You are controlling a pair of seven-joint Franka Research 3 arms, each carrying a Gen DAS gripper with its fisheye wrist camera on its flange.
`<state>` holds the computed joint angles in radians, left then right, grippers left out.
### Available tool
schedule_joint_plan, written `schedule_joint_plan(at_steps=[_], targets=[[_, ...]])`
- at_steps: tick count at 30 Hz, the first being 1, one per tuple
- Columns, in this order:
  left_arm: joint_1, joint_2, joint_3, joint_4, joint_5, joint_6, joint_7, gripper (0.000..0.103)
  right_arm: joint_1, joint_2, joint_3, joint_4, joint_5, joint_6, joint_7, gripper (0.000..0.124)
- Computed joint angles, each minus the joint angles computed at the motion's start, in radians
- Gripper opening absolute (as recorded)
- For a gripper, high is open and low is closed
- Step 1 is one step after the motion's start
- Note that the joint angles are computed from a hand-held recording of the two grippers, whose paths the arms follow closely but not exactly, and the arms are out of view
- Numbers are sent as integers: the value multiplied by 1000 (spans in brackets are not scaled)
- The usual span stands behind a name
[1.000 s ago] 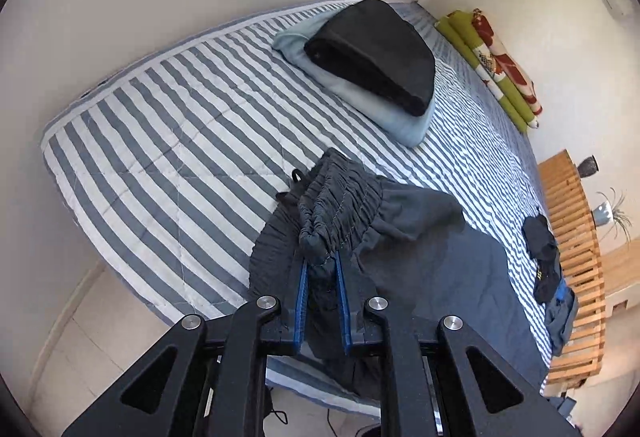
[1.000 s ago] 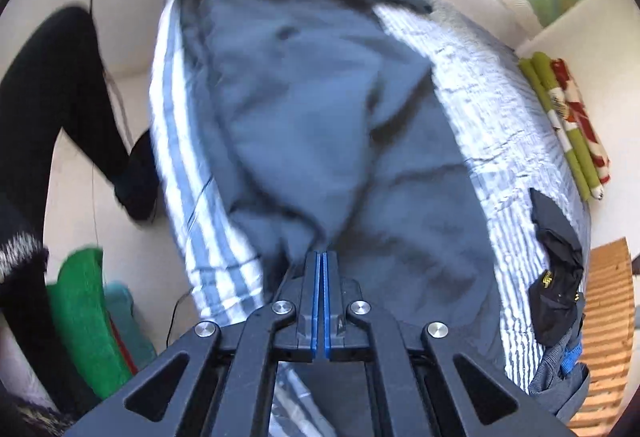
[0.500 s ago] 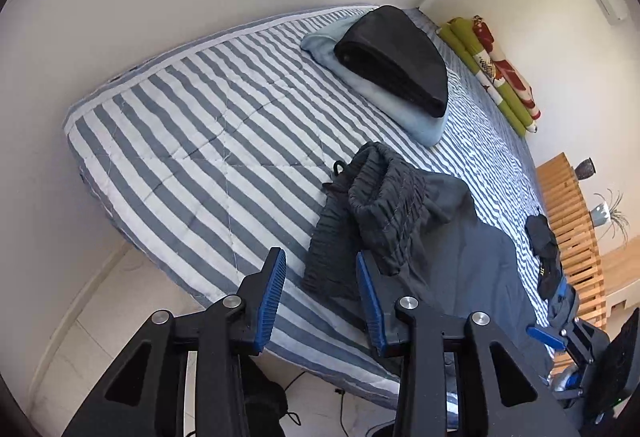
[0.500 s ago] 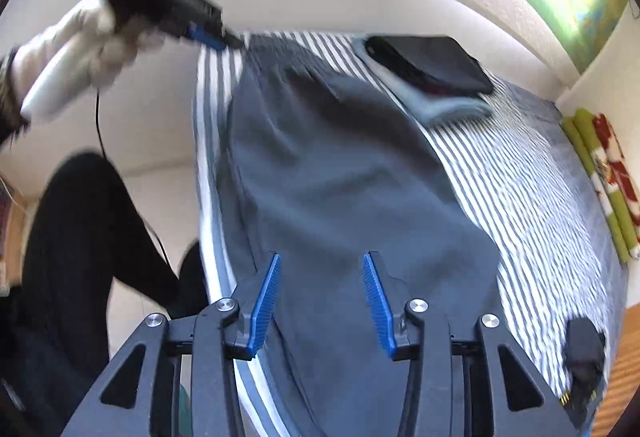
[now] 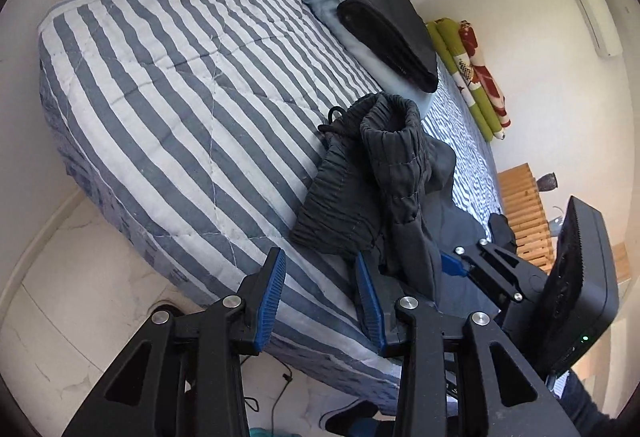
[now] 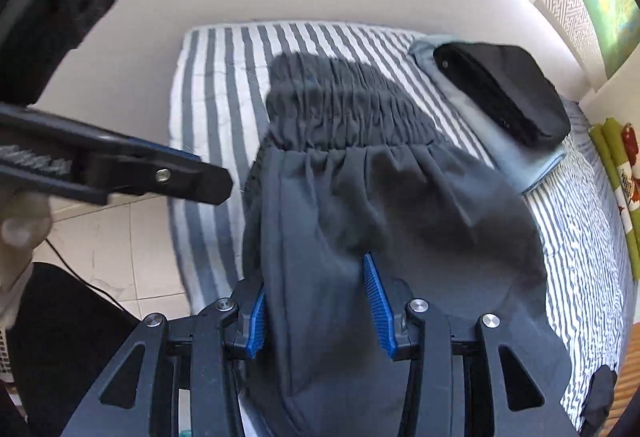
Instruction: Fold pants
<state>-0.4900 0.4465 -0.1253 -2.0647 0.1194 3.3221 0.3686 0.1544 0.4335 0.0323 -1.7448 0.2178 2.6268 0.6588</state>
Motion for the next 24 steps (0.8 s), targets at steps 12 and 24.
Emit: schedule_joint_plan(at_steps=[12, 24], targets=[[201, 198, -211, 91, 88, 270, -104, 59, -110, 42, 30, 166, 206, -258, 43, 4], [-10, 143, 10, 161, -80, 233, 40, 13, -158, 78, 19, 259, 291, -408, 83, 4]])
